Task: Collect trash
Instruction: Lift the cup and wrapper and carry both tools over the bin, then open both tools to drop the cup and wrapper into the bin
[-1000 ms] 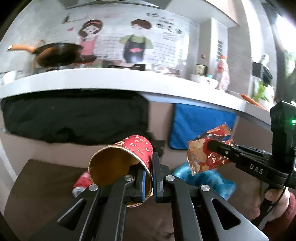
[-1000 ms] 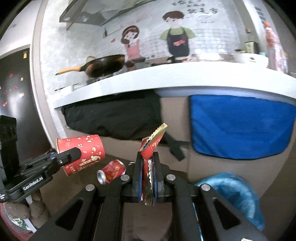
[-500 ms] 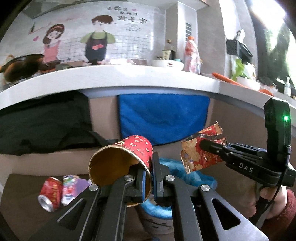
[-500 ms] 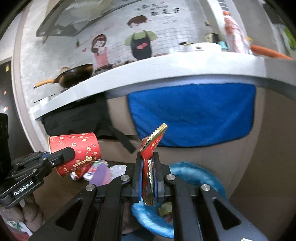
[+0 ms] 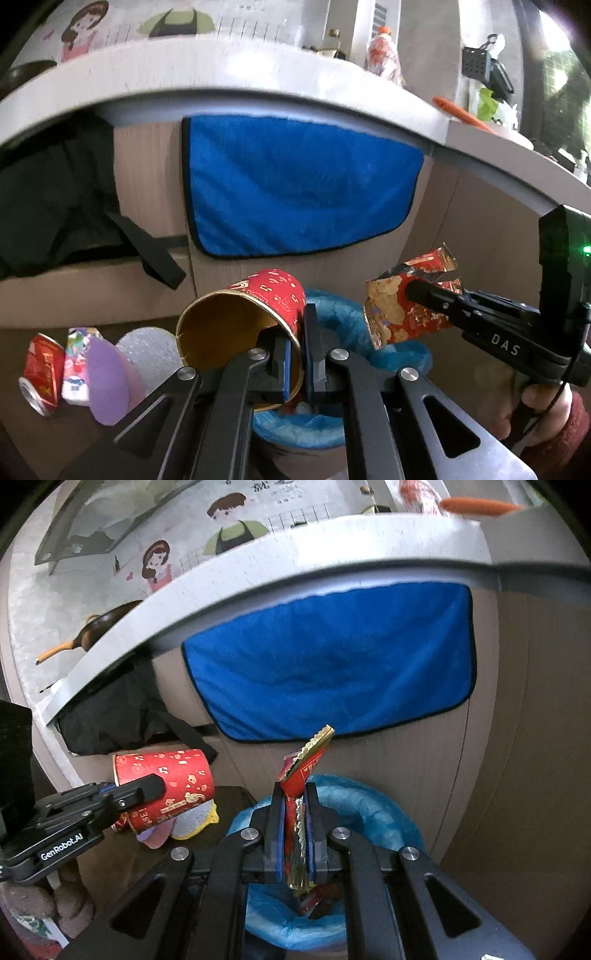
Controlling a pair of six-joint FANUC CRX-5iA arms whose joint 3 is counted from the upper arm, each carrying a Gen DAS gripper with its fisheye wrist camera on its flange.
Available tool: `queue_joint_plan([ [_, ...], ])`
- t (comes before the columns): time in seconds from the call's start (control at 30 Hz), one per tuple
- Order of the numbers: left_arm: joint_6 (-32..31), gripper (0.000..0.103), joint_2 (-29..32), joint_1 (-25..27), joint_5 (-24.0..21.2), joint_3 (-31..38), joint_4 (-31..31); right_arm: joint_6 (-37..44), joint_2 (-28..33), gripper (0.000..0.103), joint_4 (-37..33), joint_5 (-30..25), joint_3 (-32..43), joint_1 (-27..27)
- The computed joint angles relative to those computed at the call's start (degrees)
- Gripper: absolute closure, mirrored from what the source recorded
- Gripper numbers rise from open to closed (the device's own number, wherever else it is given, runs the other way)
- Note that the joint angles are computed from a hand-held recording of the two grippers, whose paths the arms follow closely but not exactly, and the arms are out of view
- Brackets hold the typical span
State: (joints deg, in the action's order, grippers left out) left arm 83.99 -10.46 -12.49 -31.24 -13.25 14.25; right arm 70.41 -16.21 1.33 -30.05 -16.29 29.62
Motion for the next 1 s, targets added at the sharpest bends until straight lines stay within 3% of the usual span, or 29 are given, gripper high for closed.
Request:
queue_joint_plan([
  [0.5,-7.83,0.097,5.08,1.53,0.79,-1.55,10.37,2.64,6.38,0.095,-3.19,-1.58,3.8,-1.12],
  [0.6,-14.51,0.09,5.23,1.74,2.61,-3.8,17.45,2.29,6.67,0.091,-2.95,-1.69,3.76,-1.27],
  [0.63,-16.43,0.082,5.35,1.9,2.53,-4.17,19.34,1.84,6.74,0.09,-2.69,-1.46,3.65,-1.22],
  [0.7,-18.02,0.067,5.09,2.27,3.03,-5.04,21.83,2.34,7.01,0.077,-3.59,-1.7,4.05,-1.42],
  [0.73,-19.57,0.058,4.73,2.63,3.32,-5.93,24.23,2.04,6.95,0.06,-3.7,-1.86,4.02,-1.38],
  [0.77,-20.39,0.052,4.47,2.91,3.18,-6.37,25.62,2.36,6.83,0.053,-4.27,-1.82,3.98,-1.49],
  [0.83,-20.63,0.051,3.89,3.81,2.51,-6.74,26.66,2.6,6.42,0.052,-4.96,-1.76,3.74,-1.48],
  [1.0,-15.98,0.051,0.09,7.35,1.31,-7.68,22.6,0.45,5.3,0.052,-4.29,-2.28,3.31,-0.73],
])
